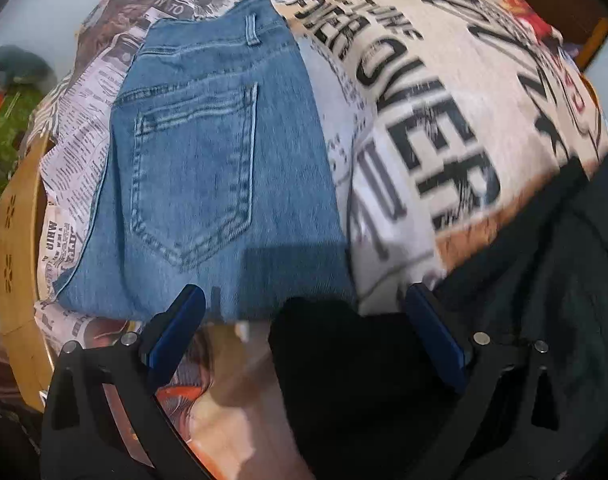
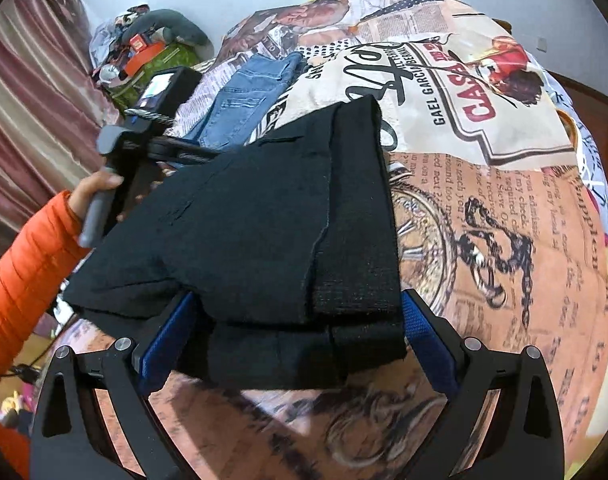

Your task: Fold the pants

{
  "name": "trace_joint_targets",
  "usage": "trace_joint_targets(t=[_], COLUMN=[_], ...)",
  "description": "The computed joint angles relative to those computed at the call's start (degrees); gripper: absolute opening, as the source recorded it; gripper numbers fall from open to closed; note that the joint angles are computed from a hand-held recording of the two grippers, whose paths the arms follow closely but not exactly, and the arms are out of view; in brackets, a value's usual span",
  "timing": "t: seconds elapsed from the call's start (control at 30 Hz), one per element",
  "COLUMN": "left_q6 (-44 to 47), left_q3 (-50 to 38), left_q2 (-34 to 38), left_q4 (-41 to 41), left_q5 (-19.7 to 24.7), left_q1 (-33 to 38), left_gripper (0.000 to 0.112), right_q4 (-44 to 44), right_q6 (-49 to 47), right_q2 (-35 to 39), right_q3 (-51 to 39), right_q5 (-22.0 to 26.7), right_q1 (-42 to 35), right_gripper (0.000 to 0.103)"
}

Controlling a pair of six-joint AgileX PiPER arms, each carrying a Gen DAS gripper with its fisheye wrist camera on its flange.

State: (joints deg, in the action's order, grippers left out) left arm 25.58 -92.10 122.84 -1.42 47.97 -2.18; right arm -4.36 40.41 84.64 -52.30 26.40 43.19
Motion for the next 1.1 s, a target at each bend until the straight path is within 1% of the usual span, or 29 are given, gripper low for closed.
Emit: trace_joint_targets(t=[0.03, 0.07, 0.13, 0.2, 0.27, 0.3, 0.33, 0.43, 0.53, 0.6, 0.67, 0.77, 0.9, 0.93, 1.0, 1.07, 1.1], left_q6=[0.70, 1.88, 3.33, 5.40, 5.80, 6.14, 6.18, 7.01, 8.83, 10.94, 12.49, 13.72, 17.10, 18.05, 20.87, 20.87, 21.64], left_q3=[2.33, 6.11, 11.02, 15.79, 18.75, 20.85, 22.42, 28.08, 33.83, 37.88, 41.42, 45.34, 46.31, 46.87, 46.88, 47.41, 47.65], left_q2=[-1.25, -3.27, -6.03, -9.16, -11.43, -13.11, -14.47, -19.97, -26.55, -31.30, -35.96, -41.28, -43.86, -44.64, -45.28, -45.61, -45.61], left_q4=[0.66, 1.97, 3.62, 1.86, 0.04, -1.24, -1.88, -3.46, -4.71, -5.57, -6.53, -8.53, -13.31, -14.19, -16.49, -16.34, -16.94], left_q5=[-1.51, -4.06, -6.65, -8.56, -8.77, -8.90, -9.18, -11.05, -12.14, -13.06, -13.41, -13.47, -11.72, -11.81, -10.22, -10.87, -10.88], left_q1=[0.20, 0.41, 0.86, 2.50, 4.22, 5.36, 6.08, 7.71, 8.89, 9.45, 9.49, 9.84, 11.36, 11.74, 12.71, 12.85, 13.27], left_gripper=[0.101, 0.101, 0.101, 0.102, 0.102, 0.102, 0.102, 0.101, 0.097, 0.097, 0.095, 0.094, 0.094, 0.094, 0.094, 0.095, 0.095], right_q4=[-0.63, -2.20, -5.22, -7.46, -11.65, -15.73, -17.65, -16.57, -20.86, -22.80, -24.25, -26.24, -26.53, -26.49, -26.72, -25.97, -24.93], right_q6=[-0.25, 0.69, 3.49, 6.04, 11.01, 15.70, 18.11, 18.52, 22.62, 24.60, 26.33, 28.39, 29.53, 29.74, 30.65, 31.39, 31.01], right_q2=[-0.01, -0.10, -0.64, -0.81, -0.27, 0.45, 1.05, -1.07, -3.81, -5.74, -6.97, -8.12, -7.39, -6.85, -5.34, -3.94, -3.35], right_q3=[0.14, 0.37, 0.92, 1.45, 0.93, -0.18, -1.26, -0.91, -1.33, -1.75, -2.85, -4.19, -5.29, -5.56, -6.03, -5.89, -5.55], right_q5=[-0.02, -0.04, 0.53, 0.91, 2.94, 5.93, 8.60, 9.16, 12.73, 15.29, 17.65, 19.55, 18.43, 18.58, 19.01, 18.15, 17.33], right_q1=[-0.43, -0.90, -1.85, -3.50, -4.28, -3.74, -3.41, -3.28, 0.81, 3.71, 6.61, 10.46, 14.35, 15.28, 17.25, 18.04, 17.84], right_gripper=[0.097, 0.097, 0.097, 0.097, 0.096, 0.094, 0.093, 0.091, 0.091, 0.091, 0.091, 0.091, 0.091, 0.091, 0.090, 0.087, 0.081])
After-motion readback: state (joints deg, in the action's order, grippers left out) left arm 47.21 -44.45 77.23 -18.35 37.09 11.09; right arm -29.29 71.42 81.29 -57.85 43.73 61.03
